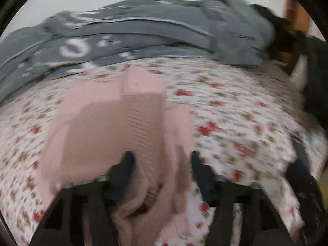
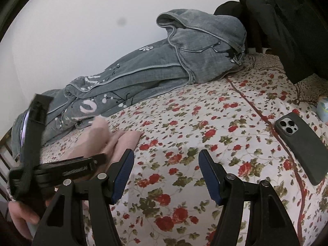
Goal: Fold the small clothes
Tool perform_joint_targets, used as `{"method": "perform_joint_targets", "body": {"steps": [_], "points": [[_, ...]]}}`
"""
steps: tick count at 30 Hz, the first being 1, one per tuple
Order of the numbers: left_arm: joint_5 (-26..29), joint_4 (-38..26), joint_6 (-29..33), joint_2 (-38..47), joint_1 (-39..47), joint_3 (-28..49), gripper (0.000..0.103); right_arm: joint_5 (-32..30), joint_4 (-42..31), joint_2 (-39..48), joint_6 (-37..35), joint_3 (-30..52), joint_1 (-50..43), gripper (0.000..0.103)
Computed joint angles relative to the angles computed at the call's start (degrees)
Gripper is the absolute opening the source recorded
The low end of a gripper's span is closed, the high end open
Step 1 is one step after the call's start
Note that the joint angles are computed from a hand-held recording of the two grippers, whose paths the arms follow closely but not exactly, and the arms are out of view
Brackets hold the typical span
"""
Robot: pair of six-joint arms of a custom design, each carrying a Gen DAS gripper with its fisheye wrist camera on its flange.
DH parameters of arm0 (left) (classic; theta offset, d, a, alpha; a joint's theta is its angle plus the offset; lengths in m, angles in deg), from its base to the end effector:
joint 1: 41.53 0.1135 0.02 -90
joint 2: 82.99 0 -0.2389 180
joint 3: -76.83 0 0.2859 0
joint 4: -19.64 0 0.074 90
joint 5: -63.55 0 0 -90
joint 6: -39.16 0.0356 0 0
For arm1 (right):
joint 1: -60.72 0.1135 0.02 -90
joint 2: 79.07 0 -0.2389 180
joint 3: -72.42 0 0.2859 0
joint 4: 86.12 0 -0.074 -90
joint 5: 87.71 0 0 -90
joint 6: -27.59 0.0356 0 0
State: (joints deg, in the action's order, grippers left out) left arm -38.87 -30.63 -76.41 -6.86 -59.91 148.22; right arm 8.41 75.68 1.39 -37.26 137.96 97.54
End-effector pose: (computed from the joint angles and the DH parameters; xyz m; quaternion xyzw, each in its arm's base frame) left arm 0.2966 -0.0905 0.2327 -0.0919 0.9442 -0.0162 0.3158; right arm 0.2811 0.2057 0.2157 -0.0640 0.8761 0.2046 0.4319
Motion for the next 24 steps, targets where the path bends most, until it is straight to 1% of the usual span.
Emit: {"method": "perform_joint_targets", "body": {"steps": [3,4,6,7,8,9,11,14,18,20,22,24], "points": [[2.9,0.3,3.0,-6.7,2.3,-2.9,0.061,-0.7,0.2,0.6,0.5,0.8,0.7,0.064],[5.1,0.5,3.6,-10.4,4.5,-4.7,0.061,-1.0,0.3,0.7,0.7,1.0,0.9,0.064],[9.1,1.1,3.8,-14.0,8.3,-6.4,0.06,-2.1,0.8,1.2,1.3,1.7,1.5,0.064],[12.4,1.1,4.4,-17.3,11.9,-8.0,0.06,-2.6,1.0,1.4,1.6,2.0,1.7,0.064],[13.5,1.2,4.3,-18.8,13.7,-8.9,0.06,-3.2,1.4,1.9,1.9,2.4,2.1,0.064],[15.9,1.3,5.0,-21.4,17.3,-10.6,0.06,-3.7,1.7,2.5,2.3,2.8,2.5,0.064],[19.0,1.3,7.0,-23.9,23.3,-12.8,0.06,-4.9,2.2,3.8,3.0,3.8,3.3,0.064],[22.0,2.3,11.0,-25.0,32.5,-15.5,0.06,-7.0,2.6,6.0,3.3,5.9,5.2,0.064],[25.0,6.1,15.9,-23.8,42.8,-19.2,0.06,-10.6,6.4,9.1,4.8,8.2,7.9,0.065],[28.1,8.0,18.0,-22.4,47.2,-20.8,0.06,-11.3,5.8,11.8,4.6,11.3,9.1,0.065],[31.6,9.8,20.1,-21.2,50.5,-22.5,0.06,-10.1,3.9,15.0,4.9,14.9,10.3,0.065],[33.2,11.7,22.1,-21.1,52.5,-24.7,0.06,-10.4,1.9,18.6,5.7,18.8,10.9,0.065]]}}
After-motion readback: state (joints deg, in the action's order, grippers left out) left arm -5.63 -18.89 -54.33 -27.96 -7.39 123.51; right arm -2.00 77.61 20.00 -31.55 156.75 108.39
